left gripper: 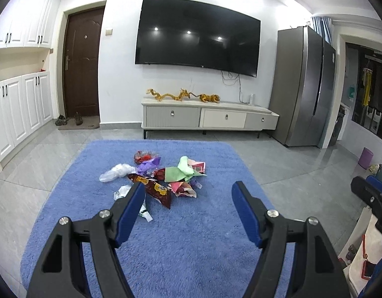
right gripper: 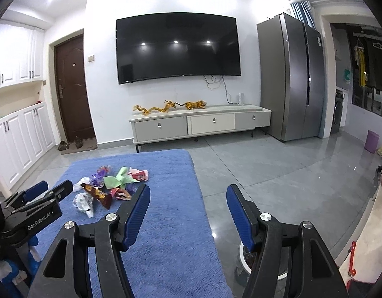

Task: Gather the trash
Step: 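Move both open tools back over the rug toward the trash pile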

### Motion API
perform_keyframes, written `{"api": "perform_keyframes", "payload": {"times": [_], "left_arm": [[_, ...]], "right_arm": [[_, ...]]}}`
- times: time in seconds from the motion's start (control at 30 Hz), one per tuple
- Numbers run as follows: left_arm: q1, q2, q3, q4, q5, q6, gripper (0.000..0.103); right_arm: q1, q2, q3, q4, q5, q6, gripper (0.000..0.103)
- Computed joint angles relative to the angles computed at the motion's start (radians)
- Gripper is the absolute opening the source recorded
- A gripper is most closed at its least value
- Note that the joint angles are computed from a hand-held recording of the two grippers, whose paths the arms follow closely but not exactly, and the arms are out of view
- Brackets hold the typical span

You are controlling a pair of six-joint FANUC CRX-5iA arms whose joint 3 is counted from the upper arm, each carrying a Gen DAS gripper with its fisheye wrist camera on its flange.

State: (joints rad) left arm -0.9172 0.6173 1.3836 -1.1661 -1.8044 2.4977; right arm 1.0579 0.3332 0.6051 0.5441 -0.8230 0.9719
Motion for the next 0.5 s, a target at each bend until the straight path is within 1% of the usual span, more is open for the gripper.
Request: {"api": "perform_keyframes", "payload": {"times": [0.27, 0.43, 0.5], "left_arm": [[-0.069, 0.041, 0.098, -0.097, -0.052, -0.049, 0.071], [-0.098, 0.048, 0.132, -0.146, -0.059, -0.06, 0.071], [-0.11, 0.057, 0.155, -0.175, -0.065, -0.072, 0.071]], "right_arm": [[0.028, -0.057, -0.073, 0.025, 0.04, 0.008, 0.061], [0.033, -0.086, -0.112, 0.06, 0.09, -0.015, 0.062], [0.033, -0.091, -0.119, 0.068, 0.102, -0.026, 0.064]]}}
